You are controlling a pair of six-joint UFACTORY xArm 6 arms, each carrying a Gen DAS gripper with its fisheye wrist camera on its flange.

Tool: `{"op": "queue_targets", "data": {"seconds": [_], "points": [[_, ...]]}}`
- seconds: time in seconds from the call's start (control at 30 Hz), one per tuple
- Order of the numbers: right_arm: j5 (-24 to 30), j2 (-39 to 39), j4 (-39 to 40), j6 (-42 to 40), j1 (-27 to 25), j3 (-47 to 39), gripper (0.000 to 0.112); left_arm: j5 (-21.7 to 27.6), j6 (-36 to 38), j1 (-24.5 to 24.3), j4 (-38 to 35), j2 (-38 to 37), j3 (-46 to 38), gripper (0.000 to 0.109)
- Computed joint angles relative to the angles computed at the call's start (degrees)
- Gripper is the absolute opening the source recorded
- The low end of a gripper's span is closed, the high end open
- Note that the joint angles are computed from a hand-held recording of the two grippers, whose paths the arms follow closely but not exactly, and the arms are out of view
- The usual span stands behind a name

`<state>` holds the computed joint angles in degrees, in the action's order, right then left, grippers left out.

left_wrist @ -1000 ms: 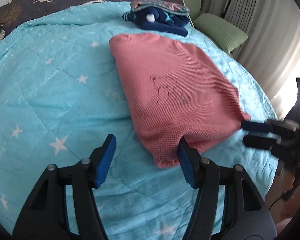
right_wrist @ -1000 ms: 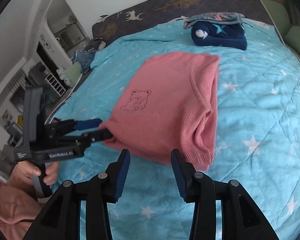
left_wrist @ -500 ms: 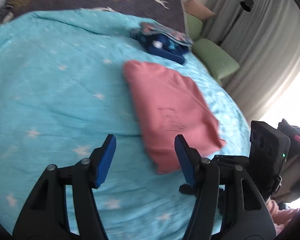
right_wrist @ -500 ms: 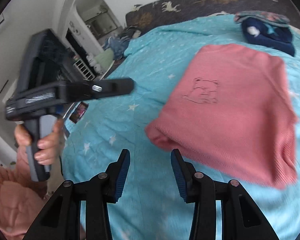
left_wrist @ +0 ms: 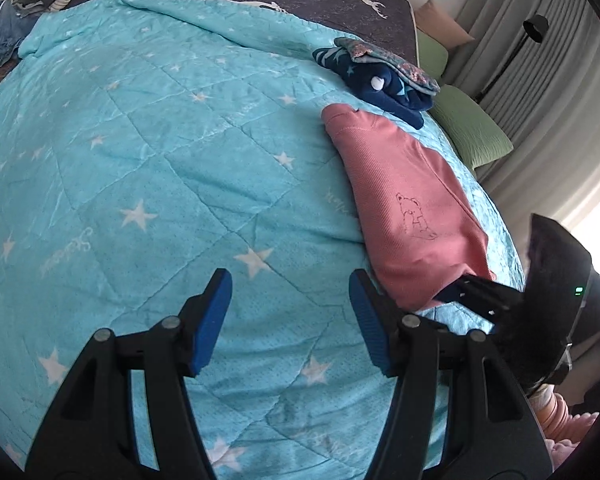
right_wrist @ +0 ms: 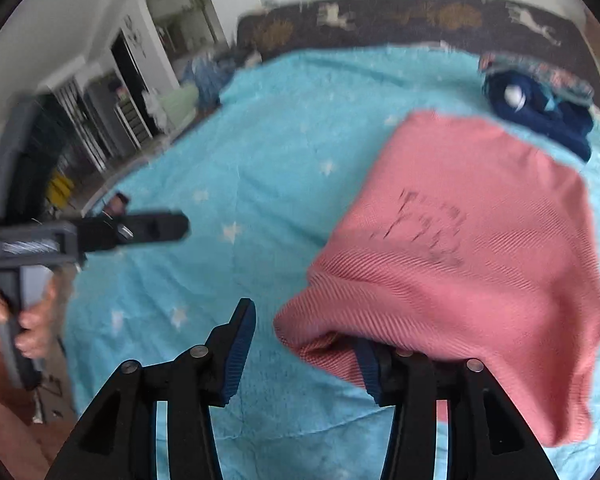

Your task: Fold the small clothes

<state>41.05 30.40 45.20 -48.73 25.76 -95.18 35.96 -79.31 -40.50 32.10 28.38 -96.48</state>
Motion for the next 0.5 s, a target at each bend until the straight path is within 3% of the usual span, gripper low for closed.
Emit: {"op": "queue_targets", "data": {"seconds": [0.07, 0.17, 0.27, 0.33, 0.43, 0.5], "points": [[-0.08, 0.33, 1.05, 0.19, 0.30, -0.08, 0.051, -0.28, 0.47, 0.15, -0.24, -0.26, 0.58, 0.062], [9.70, 0.50, 8.18, -5.89, -1.59, -2.25, 0.047, -1.09, 0.48, 0.66, -0.94, -1.01, 2.08, 0.062], [11.37, -0.16, 8.31, -8.97, -2.09, -1.56, 0.048, -2.84, -0.56, 1.46, -1.32, -1.71, 3.71, 0.062], [17.61, 1.78, 11.51, -7.77, -4.48, -4.02, 0.047, -3.68, -0.53, 1.80, -2.04, -1.62, 3.93, 0.062], [33.01, 5.58, 17.28, -5.30, -9.02, -8.37, 0.045, -3.31, 3.19, 1.65, -4.79, 0.33, 1.39, 0.062], [34.37, 3.64, 17.10, -6.40, -10.10, -5.74, 0.045, -2.80, 7.07, 1.23, -7.01, 2.33, -1.46, 0.062]]}}
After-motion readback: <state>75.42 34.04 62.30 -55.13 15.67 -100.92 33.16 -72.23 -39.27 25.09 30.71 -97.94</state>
